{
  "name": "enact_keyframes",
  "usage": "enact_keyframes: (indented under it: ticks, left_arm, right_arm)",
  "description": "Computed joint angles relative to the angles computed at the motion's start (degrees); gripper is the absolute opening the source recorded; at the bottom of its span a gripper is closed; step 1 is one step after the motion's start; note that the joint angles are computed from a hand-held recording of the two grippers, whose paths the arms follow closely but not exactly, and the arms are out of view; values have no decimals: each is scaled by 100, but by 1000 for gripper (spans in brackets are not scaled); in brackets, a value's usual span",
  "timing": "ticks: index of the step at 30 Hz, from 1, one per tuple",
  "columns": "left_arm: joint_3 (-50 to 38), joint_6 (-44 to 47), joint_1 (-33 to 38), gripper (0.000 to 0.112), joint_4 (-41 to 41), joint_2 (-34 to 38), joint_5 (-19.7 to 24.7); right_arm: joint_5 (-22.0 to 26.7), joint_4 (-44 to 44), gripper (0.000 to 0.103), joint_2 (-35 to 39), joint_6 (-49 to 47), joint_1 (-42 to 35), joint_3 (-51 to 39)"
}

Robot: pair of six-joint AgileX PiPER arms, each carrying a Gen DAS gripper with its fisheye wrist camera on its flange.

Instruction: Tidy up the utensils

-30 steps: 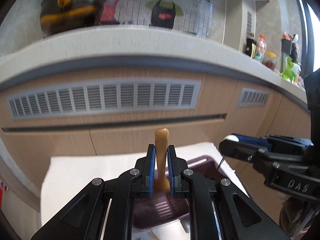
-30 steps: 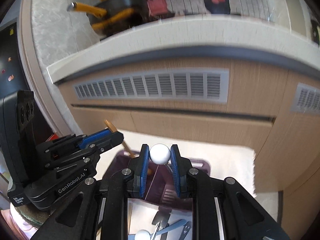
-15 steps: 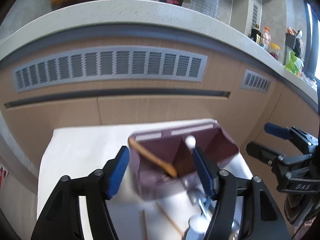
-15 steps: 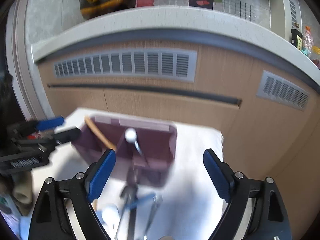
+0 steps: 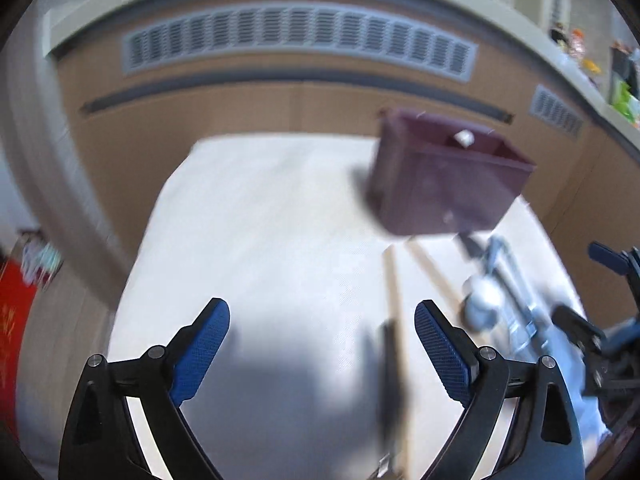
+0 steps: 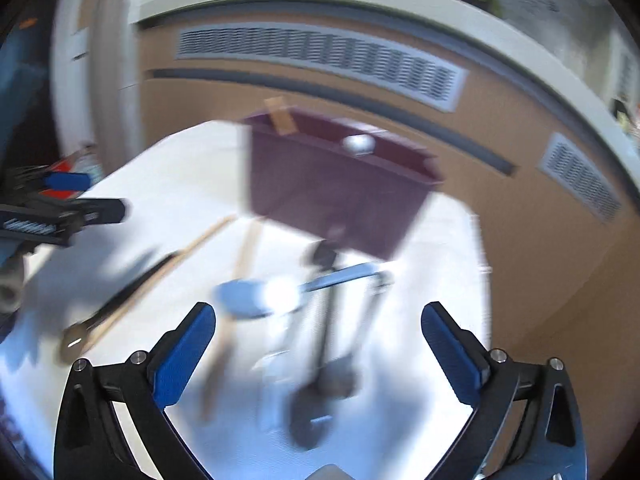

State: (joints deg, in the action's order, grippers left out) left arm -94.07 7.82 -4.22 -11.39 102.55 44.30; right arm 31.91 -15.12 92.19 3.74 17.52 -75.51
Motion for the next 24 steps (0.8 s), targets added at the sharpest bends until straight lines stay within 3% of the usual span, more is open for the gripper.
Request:
enact_keyframes:
  ticks: [6, 10, 13, 14, 15, 18, 20, 22, 24]
  left_arm:
    - [1125, -205, 413, 94, 260, -640, -357]
    - [1623, -351, 767, 94, 171, -996, -760]
    - [1841, -283, 1066, 94, -102, -1154, -927]
    - [1876, -169, 1161, 94, -264, -1172, -946]
    - [1935, -14, 1269, 94, -492, -1199, -971]
    - [2081, 509, 1546, 99, -1195, -1241, -1007]
    - [2185, 750, 1667, 103, -1471, -1299, -1056]
    - [2257, 942, 1739, 103, -1686, -1336, -1088]
    - [2271, 1100, 1789, 103, -1872, -1337, -1084]
  right_arm:
    - [97, 1903, 102, -14, -1006, 471, 263]
    - [270, 769, 102, 451, 216, 1268, -171]
    - [701, -50, 101, 958, 1304, 1595, -833]
    - [819, -245, 96, 1109, 1578, 1648, -1022]
    - [981, -359, 85, 1363, 1815, 1671, -1354]
    - [1681, 29, 61, 1986, 1610, 1586, -2266]
    - [2085, 174, 60, 2369, 1429, 1575, -2753]
    - [1978, 66, 57, 2318, 1491, 1621, -2664]
    - [1889, 301, 29, 2221, 1161, 1596, -2544]
